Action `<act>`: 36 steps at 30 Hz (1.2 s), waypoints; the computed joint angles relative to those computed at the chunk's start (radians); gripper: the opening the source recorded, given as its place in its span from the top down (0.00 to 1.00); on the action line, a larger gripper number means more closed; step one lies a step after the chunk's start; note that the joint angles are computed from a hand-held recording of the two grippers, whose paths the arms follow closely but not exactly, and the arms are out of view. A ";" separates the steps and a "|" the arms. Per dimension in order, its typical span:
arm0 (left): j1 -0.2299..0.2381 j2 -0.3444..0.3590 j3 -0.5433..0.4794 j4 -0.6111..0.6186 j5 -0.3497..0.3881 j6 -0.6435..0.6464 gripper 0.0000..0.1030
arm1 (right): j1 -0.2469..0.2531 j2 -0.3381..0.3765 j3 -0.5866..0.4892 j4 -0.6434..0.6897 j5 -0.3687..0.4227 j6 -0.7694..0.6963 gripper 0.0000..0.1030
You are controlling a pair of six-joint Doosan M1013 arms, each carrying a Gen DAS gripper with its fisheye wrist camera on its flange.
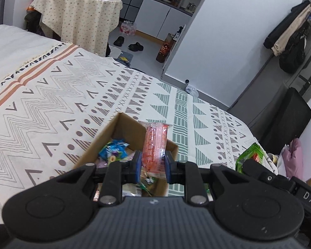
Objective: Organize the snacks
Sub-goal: 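Carry the orange packet and green packet over the box with both tools, then open both tools to drop the packets into the box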
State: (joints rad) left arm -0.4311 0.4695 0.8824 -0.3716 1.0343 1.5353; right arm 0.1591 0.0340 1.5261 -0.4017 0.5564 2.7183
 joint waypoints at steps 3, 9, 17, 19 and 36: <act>0.014 0.018 -0.022 -0.012 0.017 -0.002 0.79 | 0.005 0.016 -0.017 0.007 0.015 -0.009 0.76; 0.041 0.074 -0.102 -0.039 0.071 0.018 0.79 | 0.002 0.048 -0.042 0.058 0.034 -0.062 0.76; 0.053 0.143 -0.184 -0.060 0.142 -0.001 0.79 | 0.005 0.104 -0.098 0.126 0.079 -0.131 0.76; 0.054 0.152 -0.192 -0.057 0.158 -0.011 0.79 | 0.005 0.115 -0.110 0.136 0.089 -0.143 0.76; 0.067 0.177 -0.229 -0.019 0.246 -0.076 0.40 | 0.008 0.155 -0.169 0.127 0.139 -0.124 0.46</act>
State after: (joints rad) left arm -0.3643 0.6461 0.6537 -0.3905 1.2806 1.4594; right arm 0.1671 0.1892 1.3568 -0.2748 0.6950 2.5942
